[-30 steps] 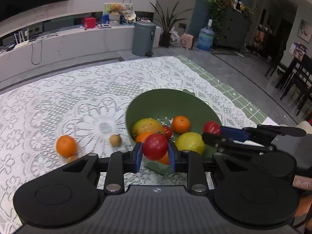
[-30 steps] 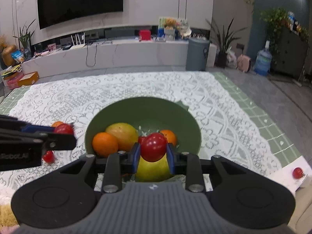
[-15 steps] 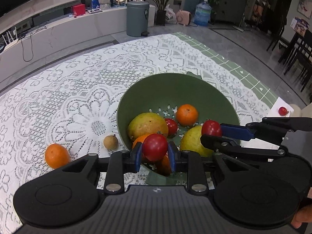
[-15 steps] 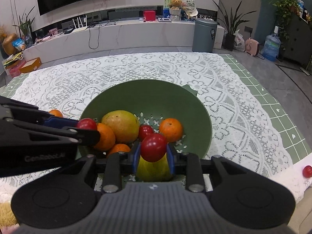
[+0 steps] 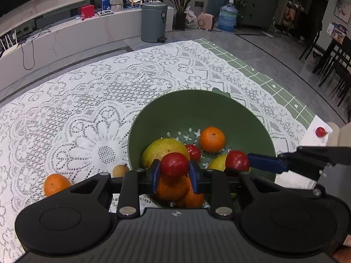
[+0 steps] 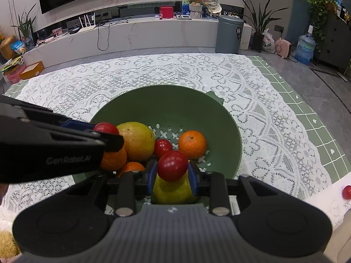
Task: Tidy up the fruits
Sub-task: 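Carry both tomatoes over the green colander and lower them inside, then open both tools to release the tomatoes into the colander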
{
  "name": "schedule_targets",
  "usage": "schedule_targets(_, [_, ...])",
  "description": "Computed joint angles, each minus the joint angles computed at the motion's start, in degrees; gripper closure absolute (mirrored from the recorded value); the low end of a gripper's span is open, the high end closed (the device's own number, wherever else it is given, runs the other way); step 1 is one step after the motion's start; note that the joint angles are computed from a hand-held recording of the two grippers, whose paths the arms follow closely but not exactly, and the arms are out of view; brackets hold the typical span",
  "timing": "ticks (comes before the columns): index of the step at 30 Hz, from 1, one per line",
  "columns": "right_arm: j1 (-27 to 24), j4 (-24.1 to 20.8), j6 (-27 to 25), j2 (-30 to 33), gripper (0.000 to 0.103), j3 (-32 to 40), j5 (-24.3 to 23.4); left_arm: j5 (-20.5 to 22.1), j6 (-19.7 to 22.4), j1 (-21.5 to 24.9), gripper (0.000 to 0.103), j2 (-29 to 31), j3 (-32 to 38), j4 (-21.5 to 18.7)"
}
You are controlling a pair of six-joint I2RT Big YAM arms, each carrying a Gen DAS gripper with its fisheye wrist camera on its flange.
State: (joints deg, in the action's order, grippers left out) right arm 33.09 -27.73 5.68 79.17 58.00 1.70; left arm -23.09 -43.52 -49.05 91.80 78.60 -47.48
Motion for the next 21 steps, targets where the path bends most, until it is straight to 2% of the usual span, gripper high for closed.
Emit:
schedule_targets(6, [-0.38,0.22,0.06,-0.18,0.071,-0.24,-1.11,1.58,-1.91,1.21,0.072,0.19,-0.06,1.14])
schedule_targets(13, [-0.46,0.08,0.66,0.04,0.061,-0.05,-0.93,2.00,-1.17,1.05,0.071,0.17,0.16,1.40])
schedule_targets(16, [-0.42,0.58,0.56,-0.15,0.050,-0.33,-0.90,2.10,-0.92,0.75,0.066,-0.12,0.04,1.83])
schedule_targets(18, [-0.41,1.20,0.41,-0.57,0.048,-0.78,-1.12,2.07,-0.95,0.46,0.060,-0.43,-0.15,1.99])
schedule_targets(21, [-0.36,2.06,0.05,-1.15,0.043,-1.42,-1.50,1.80,-1.39,0.05,0.058,-0.98,-0.37,1.83])
